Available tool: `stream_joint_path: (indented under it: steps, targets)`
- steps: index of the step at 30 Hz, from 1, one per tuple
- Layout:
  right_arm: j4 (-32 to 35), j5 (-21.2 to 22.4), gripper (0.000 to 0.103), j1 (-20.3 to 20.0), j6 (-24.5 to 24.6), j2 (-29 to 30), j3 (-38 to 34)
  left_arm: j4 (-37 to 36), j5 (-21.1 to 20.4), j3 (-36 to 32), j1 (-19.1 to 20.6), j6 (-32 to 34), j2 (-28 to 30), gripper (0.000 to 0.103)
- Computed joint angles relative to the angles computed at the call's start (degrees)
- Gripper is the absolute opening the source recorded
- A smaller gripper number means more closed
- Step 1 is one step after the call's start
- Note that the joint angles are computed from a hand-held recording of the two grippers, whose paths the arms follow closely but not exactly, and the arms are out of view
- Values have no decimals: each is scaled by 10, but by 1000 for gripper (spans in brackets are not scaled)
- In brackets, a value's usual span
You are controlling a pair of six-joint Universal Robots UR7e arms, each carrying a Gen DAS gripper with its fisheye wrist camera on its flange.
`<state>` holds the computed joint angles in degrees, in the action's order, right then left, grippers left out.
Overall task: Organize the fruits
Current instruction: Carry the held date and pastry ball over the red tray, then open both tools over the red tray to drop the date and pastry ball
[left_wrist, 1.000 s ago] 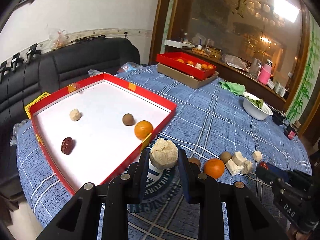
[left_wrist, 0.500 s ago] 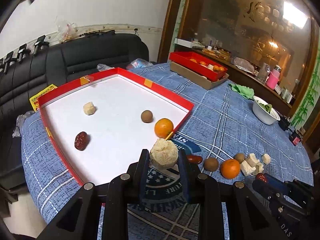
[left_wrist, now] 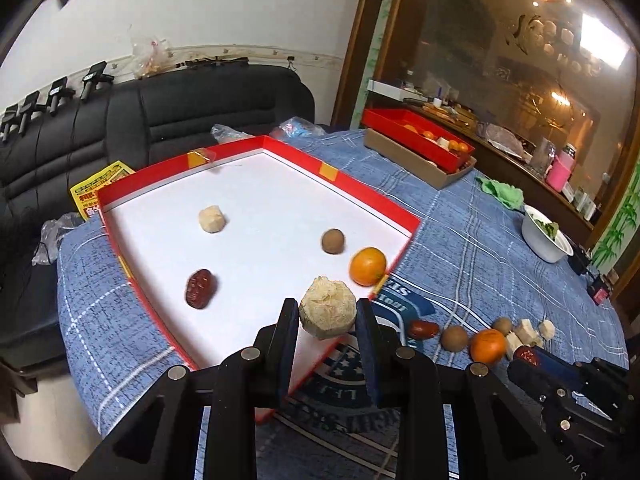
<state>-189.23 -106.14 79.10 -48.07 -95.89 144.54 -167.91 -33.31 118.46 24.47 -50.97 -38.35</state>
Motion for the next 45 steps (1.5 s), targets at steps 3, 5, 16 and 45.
stream_joint_path:
  steps: [3, 5, 16, 45]
  targets:
    - [-5, -13, 18, 21, 5, 18, -9, 2, 6, 3, 3, -2, -7, 28]
    - [-9, -22, 18, 35, 6, 32, -16, 3, 10, 6, 4, -3, -11, 28]
    - [-53, -79, 18, 93, 22, 105, -53, 7, 23, 17, 14, -11, -28, 28]
    - [73, -275, 18, 191, -16, 339, -270, 53, 43, -51, 106, 30, -44, 28]
